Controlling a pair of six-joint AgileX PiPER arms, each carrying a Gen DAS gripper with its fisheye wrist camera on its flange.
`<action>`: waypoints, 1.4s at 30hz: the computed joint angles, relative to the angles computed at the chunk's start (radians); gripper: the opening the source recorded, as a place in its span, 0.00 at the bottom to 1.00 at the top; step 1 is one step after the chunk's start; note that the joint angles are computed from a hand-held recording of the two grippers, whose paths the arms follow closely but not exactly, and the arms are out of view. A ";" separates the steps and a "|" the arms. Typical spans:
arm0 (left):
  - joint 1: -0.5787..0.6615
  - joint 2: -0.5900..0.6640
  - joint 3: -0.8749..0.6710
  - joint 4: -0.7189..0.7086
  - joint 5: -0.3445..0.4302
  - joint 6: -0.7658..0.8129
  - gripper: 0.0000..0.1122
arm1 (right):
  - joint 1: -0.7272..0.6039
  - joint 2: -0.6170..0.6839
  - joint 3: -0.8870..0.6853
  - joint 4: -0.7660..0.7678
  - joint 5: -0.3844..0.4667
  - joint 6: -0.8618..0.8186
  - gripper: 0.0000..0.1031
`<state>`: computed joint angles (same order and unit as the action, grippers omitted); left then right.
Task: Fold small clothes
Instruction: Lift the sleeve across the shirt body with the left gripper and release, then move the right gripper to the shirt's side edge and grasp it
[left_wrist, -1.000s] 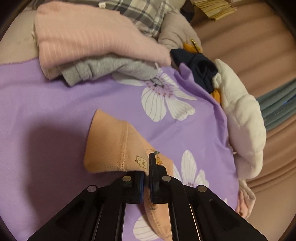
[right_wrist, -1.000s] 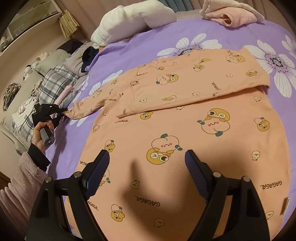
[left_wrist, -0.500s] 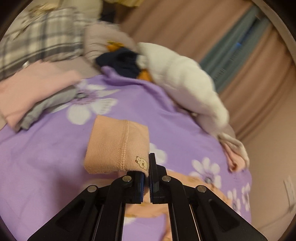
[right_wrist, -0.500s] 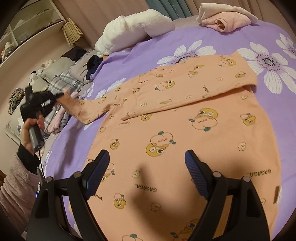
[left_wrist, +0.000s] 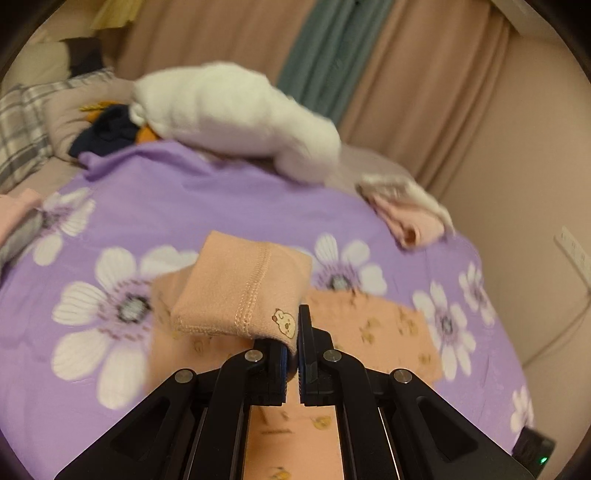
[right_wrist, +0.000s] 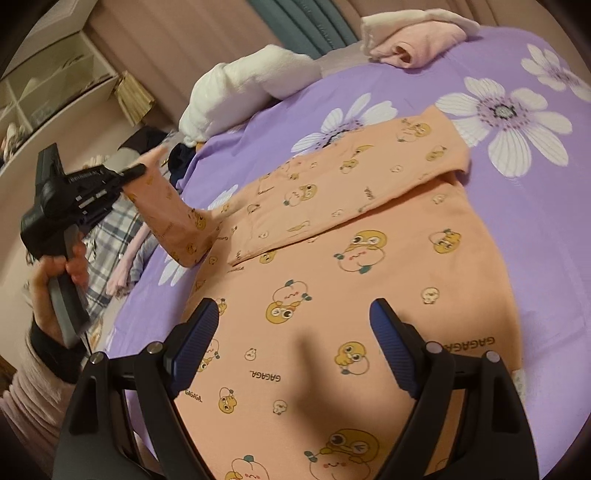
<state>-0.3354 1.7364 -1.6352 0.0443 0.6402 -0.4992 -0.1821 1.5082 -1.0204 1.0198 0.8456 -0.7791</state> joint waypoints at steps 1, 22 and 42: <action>-0.019 0.029 -0.010 0.002 0.004 0.000 0.01 | -0.004 0.001 0.002 0.003 0.003 0.000 0.83; -0.052 -0.049 0.264 -0.352 -0.017 0.318 0.48 | 0.009 0.069 -0.113 -0.078 0.011 0.122 0.83; 0.135 -0.277 0.555 -0.505 -0.138 0.364 0.48 | 0.541 0.549 -0.829 -0.776 0.109 0.626 0.54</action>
<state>-0.2006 1.4595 -1.0798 -0.4604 0.5021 -0.1348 0.3592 2.0568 -1.8492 0.2435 0.9549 -0.1533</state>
